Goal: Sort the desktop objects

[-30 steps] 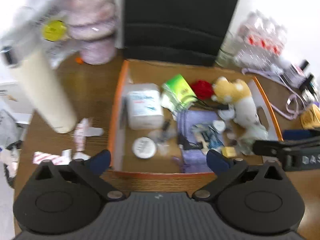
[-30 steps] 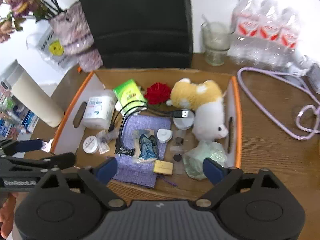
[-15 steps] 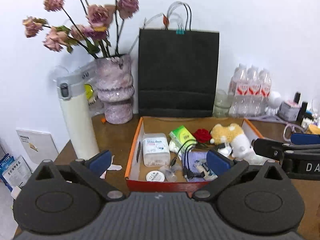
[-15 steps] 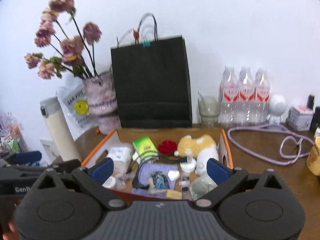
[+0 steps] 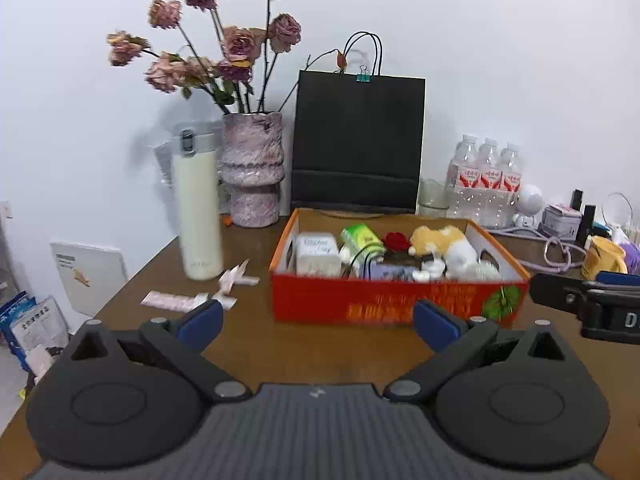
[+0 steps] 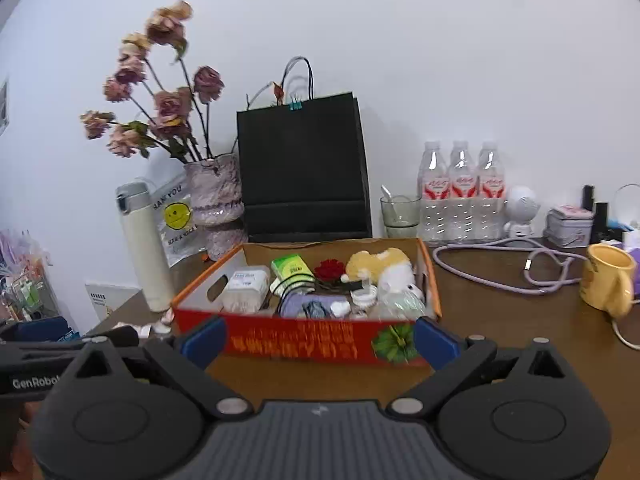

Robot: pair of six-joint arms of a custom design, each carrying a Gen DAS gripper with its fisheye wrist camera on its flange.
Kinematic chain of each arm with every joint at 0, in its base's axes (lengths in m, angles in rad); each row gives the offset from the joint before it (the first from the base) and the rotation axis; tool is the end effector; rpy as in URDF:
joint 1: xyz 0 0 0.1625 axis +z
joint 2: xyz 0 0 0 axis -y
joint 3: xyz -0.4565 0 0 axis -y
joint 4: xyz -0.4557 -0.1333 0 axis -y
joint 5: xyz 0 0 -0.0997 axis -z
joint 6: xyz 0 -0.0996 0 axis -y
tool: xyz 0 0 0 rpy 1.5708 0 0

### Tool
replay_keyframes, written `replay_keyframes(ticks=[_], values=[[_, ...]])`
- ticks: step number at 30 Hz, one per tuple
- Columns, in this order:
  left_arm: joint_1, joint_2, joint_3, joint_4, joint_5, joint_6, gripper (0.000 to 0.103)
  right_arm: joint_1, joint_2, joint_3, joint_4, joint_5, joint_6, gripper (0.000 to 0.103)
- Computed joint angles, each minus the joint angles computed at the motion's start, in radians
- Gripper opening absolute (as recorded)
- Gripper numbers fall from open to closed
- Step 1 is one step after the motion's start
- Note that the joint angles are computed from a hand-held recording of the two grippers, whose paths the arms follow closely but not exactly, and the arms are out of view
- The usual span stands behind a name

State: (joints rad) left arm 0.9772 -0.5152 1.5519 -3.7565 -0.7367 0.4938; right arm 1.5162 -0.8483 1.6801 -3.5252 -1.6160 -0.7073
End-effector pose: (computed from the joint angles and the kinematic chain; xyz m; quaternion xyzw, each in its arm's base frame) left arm -0.2373 -0.7219 0.0588 0.2087 0.7707 -0.5132 0.3148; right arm 0.0881 -0.7476 0.2149 0.2599 -0.8055 0.4869 0.2156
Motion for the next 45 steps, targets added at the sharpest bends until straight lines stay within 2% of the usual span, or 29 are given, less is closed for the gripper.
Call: replay_keyframes(ticks=[5, 8, 10, 12, 15, 18, 20, 21, 22, 25, 29, 31, 34, 36, 39, 45], values=[[-0.029, -0.023, 0.163, -0.113, 0.023, -0.011, 0.103, -0.052, -0.069, 0.190, -0.120, 0.044, -0.073, 0.102], [-0.053, -0.038, 0.257, -0.145, 0.060, -0.070, 0.103, -0.078, -0.098, 0.293, -0.186, 0.008, -0.083, 0.102], [-0.071, -0.060, 0.327, -0.133, 0.083, -0.131, 0.103, -0.098, -0.119, 0.355, -0.215, 0.006, -0.075, 0.102], [-0.083, -0.080, 0.383, -0.112, 0.098, -0.174, 0.103, -0.121, -0.135, 0.414, -0.261, 0.035, -0.109, 0.102], [-0.082, -0.098, 0.421, -0.069, 0.087, -0.218, 0.103, -0.126, -0.134, 0.448, -0.309, 0.027, -0.159, 0.103], [-0.070, -0.083, 0.382, -0.072, 0.074, -0.168, 0.103, -0.107, -0.129, 0.425, -0.262, 0.003, -0.144, 0.103], [-0.043, -0.072, 0.345, -0.075, 0.005, -0.112, 0.103, -0.102, -0.125, 0.397, -0.208, 0.016, -0.124, 0.103], [-0.027, -0.055, 0.309, -0.074, -0.006, -0.098, 0.103, -0.099, -0.118, 0.377, -0.184, 0.017, -0.108, 0.103], [-0.016, -0.039, 0.272, -0.057, 0.006, -0.101, 0.103, -0.094, -0.107, 0.351, -0.150, 0.006, -0.095, 0.103], [0.016, -0.028, 0.203, 0.058, -0.007, -0.146, 0.103, -0.065, -0.051, 0.246, -0.061, -0.100, -0.057, 0.103], [0.039, -0.010, 0.144, 0.132, 0.003, -0.164, 0.103, -0.054, -0.003, 0.167, -0.008, -0.152, -0.011, 0.103], [0.051, -0.023, 0.132, 0.228, 0.000, -0.224, 0.103, -0.047, 0.021, 0.135, 0.011, -0.193, -0.016, 0.103], [0.064, -0.033, 0.124, 0.279, -0.026, -0.257, 0.103, -0.038, 0.042, 0.104, 0.013, -0.233, -0.036, 0.103], [0.067, -0.029, 0.110, 0.308, -0.019, -0.260, 0.103, -0.033, 0.055, 0.081, 0.018, -0.261, -0.043, 0.103], [0.061, -0.007, 0.083, 0.329, 0.021, -0.221, 0.103, -0.033, 0.061, 0.067, 0.023, -0.266, -0.037, 0.103], [0.064, -0.005, 0.078, 0.333, 0.010, -0.221, 0.103, -0.031, 0.064, 0.062, 0.025, -0.270, -0.037, 0.103]])
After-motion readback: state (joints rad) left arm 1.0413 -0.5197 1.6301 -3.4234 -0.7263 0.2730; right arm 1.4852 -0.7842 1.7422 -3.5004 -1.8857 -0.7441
